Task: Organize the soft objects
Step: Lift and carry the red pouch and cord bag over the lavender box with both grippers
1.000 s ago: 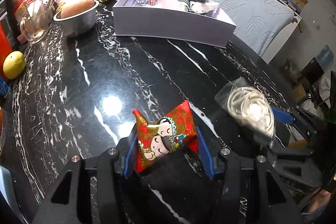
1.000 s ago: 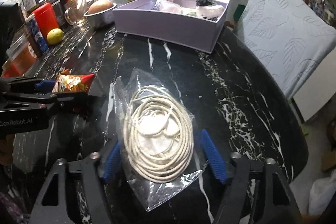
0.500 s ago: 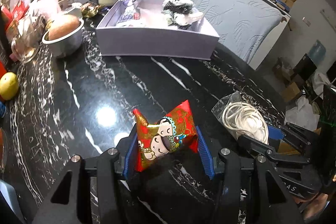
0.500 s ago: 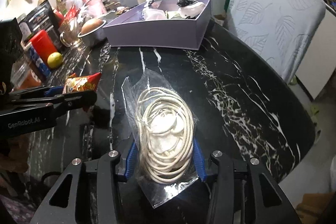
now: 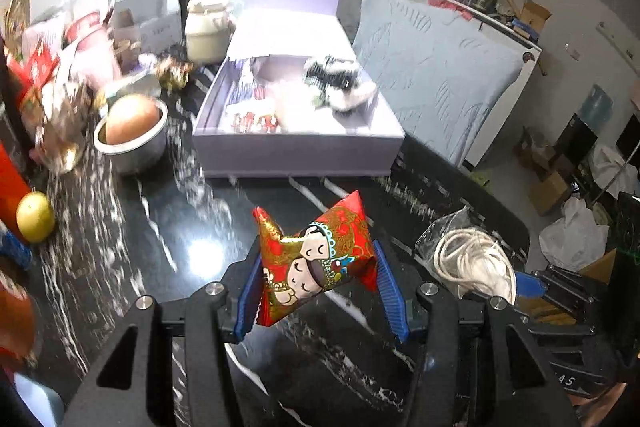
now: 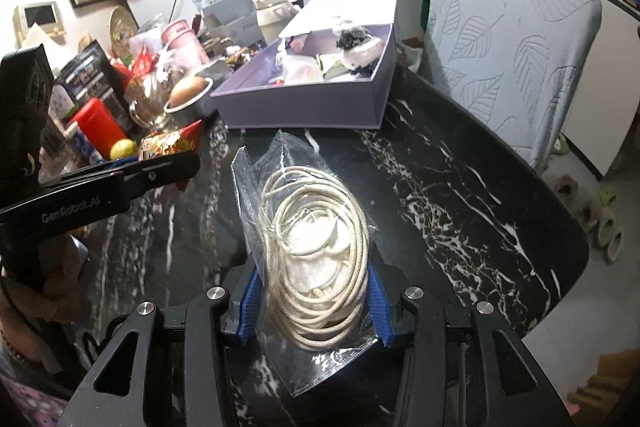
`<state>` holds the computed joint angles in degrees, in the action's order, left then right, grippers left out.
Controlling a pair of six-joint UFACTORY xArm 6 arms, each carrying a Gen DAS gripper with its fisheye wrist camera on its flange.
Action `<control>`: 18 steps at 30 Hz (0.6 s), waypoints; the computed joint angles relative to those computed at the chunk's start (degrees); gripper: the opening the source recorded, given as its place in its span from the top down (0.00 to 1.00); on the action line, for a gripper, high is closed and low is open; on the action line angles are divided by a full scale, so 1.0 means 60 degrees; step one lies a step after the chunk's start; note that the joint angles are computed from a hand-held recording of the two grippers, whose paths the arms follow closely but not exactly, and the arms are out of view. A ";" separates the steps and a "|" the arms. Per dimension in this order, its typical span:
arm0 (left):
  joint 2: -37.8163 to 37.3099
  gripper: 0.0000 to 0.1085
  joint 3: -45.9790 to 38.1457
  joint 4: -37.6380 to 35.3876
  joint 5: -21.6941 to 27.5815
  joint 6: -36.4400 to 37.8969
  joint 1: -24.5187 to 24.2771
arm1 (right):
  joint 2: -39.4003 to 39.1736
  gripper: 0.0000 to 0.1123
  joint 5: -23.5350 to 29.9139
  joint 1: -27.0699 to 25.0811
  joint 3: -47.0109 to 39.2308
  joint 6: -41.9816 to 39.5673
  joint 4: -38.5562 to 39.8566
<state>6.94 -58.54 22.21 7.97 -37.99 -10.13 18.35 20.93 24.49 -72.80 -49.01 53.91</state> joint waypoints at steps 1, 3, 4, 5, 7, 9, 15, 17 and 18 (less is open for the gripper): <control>0.0002 0.53 -0.0077 0.0076 -0.0036 -0.0019 0.0021 | -0.0016 0.60 0.0027 -0.0006 -0.0051 0.0006 0.0027; -0.0033 0.53 -0.0227 0.0236 -0.0136 -0.0056 0.0059 | -0.0051 0.60 0.0095 -0.0016 -0.0187 -0.0034 0.0095; -0.0059 0.53 -0.0286 0.0355 -0.0194 -0.0116 0.0081 | -0.0070 0.60 0.0112 -0.0023 -0.0250 -0.0077 0.0152; -0.0068 0.53 -0.0380 0.0486 -0.0252 -0.0164 0.0105 | -0.0075 0.60 0.0124 -0.0036 -0.0316 -0.0127 0.0222; -0.0065 0.53 -0.0543 0.0656 -0.0317 -0.0194 0.0127 | -0.0101 0.60 0.0137 -0.0062 -0.0477 -0.0154 0.0325; -0.0054 0.53 -0.0718 0.0964 -0.0384 -0.0436 0.0193 | -0.0109 0.60 0.0078 -0.0076 -0.0655 -0.0203 0.0389; 0.0183 0.53 -0.1426 0.1584 -0.0379 -0.0741 0.0337 | 0.0168 0.60 -0.0142 -0.0091 -0.1485 -0.0314 0.0293; 0.0315 0.53 -0.1678 0.1437 -0.0490 -0.0592 0.0419 | 0.0327 0.60 -0.0193 -0.0077 -0.1842 -0.0235 0.0127; 0.0397 0.53 -0.1827 0.1283 -0.0519 -0.0428 0.0447 | 0.0411 0.60 -0.0175 -0.0085 -0.2026 -0.0206 0.0078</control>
